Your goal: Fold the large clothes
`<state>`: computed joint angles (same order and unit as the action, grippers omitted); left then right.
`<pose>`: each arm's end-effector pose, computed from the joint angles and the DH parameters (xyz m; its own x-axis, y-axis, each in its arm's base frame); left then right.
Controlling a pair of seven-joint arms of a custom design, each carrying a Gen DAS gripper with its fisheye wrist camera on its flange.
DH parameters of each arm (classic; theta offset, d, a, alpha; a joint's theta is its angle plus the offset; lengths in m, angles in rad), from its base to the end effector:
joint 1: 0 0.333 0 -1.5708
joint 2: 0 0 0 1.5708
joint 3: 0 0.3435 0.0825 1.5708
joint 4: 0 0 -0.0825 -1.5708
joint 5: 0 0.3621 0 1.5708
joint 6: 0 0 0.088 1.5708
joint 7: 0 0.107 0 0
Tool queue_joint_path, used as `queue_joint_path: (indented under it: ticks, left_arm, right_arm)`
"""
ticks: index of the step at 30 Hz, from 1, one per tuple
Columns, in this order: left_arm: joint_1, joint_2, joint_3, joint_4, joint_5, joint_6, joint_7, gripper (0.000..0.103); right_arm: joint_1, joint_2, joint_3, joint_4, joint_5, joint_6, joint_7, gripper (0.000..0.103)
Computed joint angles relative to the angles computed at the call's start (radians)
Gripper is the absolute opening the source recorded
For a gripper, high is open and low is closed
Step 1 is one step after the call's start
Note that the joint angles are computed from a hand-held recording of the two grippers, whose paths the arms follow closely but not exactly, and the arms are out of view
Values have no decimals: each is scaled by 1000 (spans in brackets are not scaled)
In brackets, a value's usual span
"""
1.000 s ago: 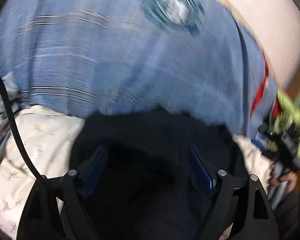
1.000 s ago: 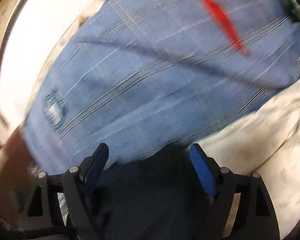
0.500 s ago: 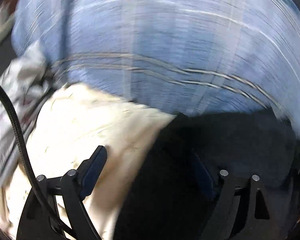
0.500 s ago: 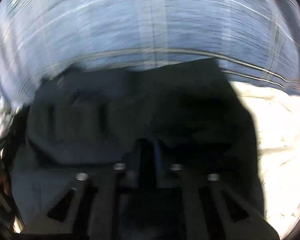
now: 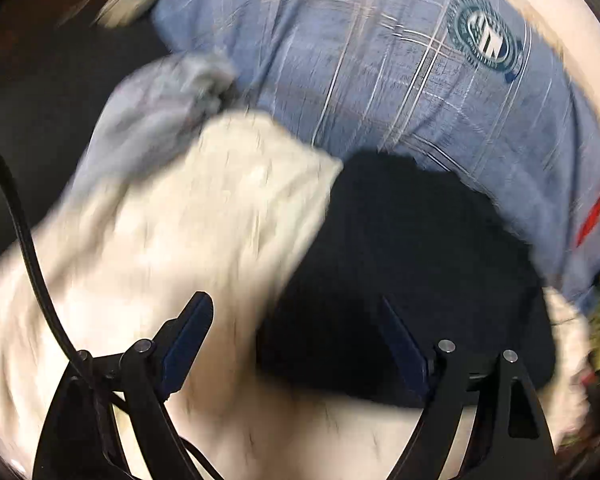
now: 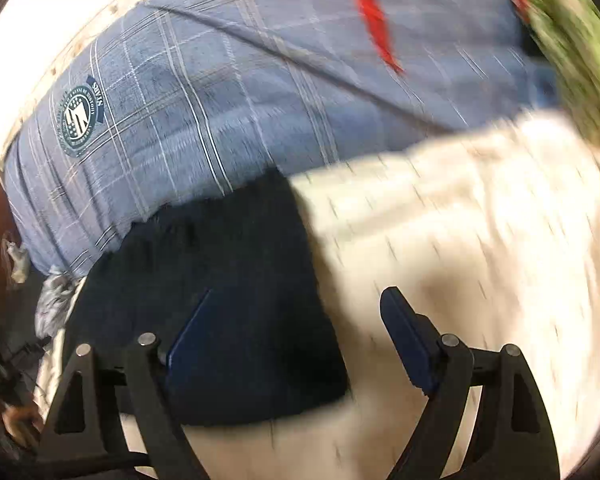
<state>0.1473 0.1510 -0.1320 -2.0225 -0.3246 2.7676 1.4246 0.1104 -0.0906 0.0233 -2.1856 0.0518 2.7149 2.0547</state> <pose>0.6093 0.0268 0.4821 0.3100 -0.8825 0.3537 -0.7581 -0.4539 -0.4682 0.5350 0.0705 0.5367 -0.2828 -0.9085 -0.3076 -0.7689 0.4065 -0.4935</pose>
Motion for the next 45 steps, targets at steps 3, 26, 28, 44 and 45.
queue_joint_path:
  ticks: [3, 26, 28, 44, 45]
  left_arm:
    - [3, -84, -12, -123, -135, -31, -5, 84]
    - [38, 184, -119, 163, -713, -21, 276, 96]
    - [52, 195, -136, 173, -737, -8, 303, 91]
    - [25, 102, -129, 73, -560, 142, 265, 15]
    - [18, 81, -123, 54, -533, 156, 252, 15]
  right_arm:
    - [31, -70, -4, -114, 152, -3, -19, 84]
    - [92, 220, 49, 72, 1234, 139, -659, 84]
    - [80, 232, 54, 87, 1272, 129, -708, 72]
    - [138, 129, 52, 47, 1129, 253, -765, 18]
    - [142, 115, 54, 38, 1111, 263, -751, 18]
